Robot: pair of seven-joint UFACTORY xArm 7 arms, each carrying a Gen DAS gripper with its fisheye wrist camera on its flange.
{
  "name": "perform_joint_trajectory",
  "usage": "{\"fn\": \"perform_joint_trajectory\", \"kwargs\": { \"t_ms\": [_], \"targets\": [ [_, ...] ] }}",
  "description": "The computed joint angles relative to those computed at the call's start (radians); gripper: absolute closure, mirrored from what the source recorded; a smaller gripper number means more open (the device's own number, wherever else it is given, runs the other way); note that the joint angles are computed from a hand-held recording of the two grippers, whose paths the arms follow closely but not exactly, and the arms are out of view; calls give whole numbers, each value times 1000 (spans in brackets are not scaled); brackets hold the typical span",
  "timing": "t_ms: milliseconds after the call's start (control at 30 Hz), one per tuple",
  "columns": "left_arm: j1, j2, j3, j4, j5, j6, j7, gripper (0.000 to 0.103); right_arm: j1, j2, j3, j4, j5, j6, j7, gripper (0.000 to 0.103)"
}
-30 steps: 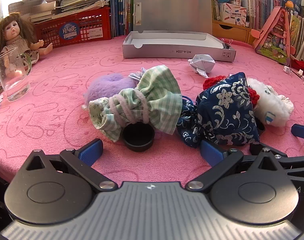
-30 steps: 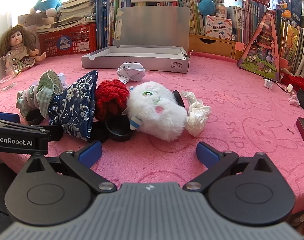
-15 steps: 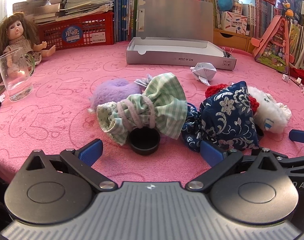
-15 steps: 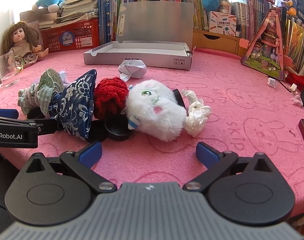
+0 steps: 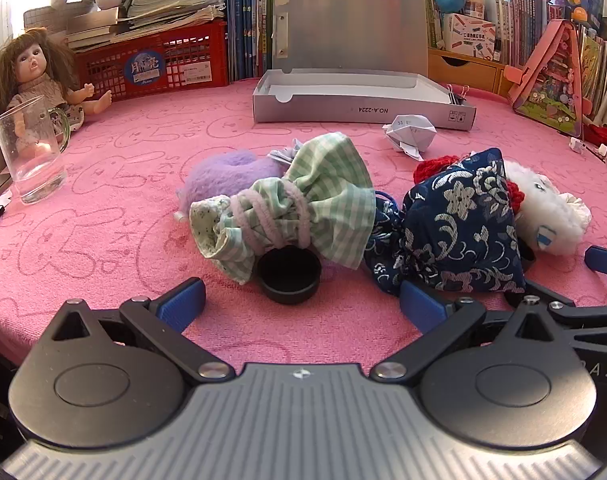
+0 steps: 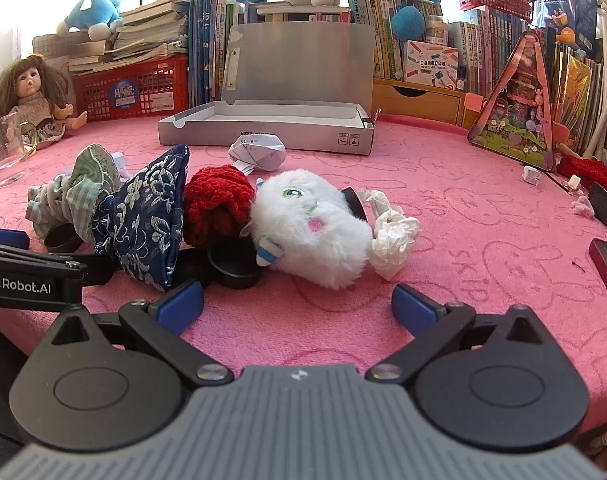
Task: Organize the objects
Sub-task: 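Move the left and right tools toward the cloth bundle and white plush, then grasp the green gingham bundle with the left tool while the right tool grasps the white plush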
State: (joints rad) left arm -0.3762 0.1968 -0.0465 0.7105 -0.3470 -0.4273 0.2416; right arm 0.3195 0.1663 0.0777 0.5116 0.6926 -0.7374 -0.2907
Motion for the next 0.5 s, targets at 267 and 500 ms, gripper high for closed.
{"fn": "perform_joint_trajectory", "kwargs": {
  "t_ms": [267, 500],
  "targets": [
    [43, -30, -22, -32, 82, -28, -57, 0, -10, -62, 0, -1, 45, 96, -20, 6],
    [36, -46, -37, -64, 49, -188, 2, 6, -81, -132, -2, -52, -82, 76, 150, 18]
  ]
}}
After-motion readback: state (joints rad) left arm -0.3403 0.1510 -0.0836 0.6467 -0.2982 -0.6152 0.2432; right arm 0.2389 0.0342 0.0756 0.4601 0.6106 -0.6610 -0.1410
